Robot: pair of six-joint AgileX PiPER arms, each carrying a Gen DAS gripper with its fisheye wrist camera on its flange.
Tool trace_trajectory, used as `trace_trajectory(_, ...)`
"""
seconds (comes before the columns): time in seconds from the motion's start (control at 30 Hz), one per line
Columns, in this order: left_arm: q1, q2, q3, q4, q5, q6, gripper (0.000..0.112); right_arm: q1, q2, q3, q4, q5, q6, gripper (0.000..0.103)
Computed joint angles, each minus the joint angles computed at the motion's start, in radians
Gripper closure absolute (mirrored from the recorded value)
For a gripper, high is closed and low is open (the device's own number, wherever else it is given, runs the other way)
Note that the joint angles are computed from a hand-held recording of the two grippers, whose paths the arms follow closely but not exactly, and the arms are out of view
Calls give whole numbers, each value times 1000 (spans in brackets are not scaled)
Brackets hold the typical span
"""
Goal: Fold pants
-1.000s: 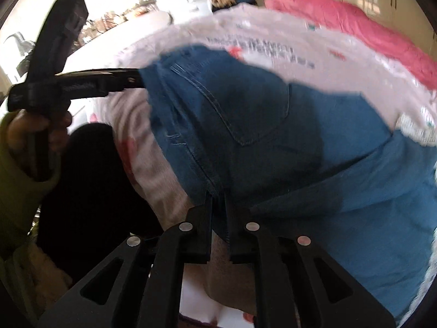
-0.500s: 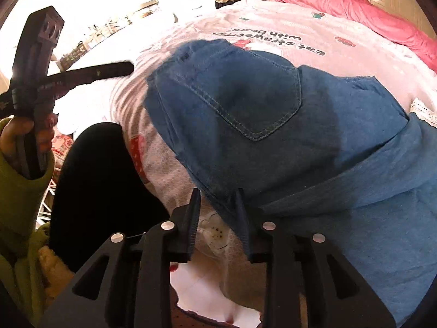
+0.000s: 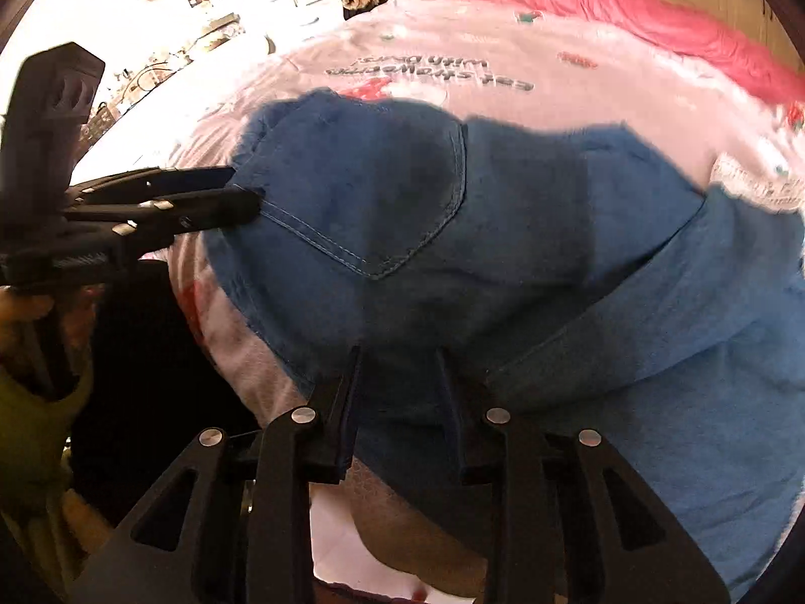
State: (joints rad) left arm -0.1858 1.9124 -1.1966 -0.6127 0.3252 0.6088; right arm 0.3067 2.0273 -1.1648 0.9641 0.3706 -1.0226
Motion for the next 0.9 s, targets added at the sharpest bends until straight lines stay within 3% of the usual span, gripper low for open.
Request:
trace_trajectory(0.1,-1,0,-3,2,-6,-6,58,-17,-8,6,39,31,-44,74)
trace_trajectory(0.27,-23,-85,28,80,-26,-69,52,-93,-99,86,249,79,-278,59)
trace_trajectory(0.33,-34,-109,23,83,-24,-68,51,-135,-130,91,273,81,-277,58)
trace_trajectory(0.43,-51,-121,7,12,-10,-2,48,-194,-164,119,313,39,-295,50)
trace_trajectory(0.53,-90,-76,-56,-15,33,17,47,-248,-178,122,301,19,-256,50)
trace_trajectory(0.73,-165,105,-267,-152,226,116,47,-305,-177,62,99,-67,-39,40)
trace_trajectory(0.9,-231,318,-540,-87,396,28,48,-323,-87,-127,-196,-17,255,36)
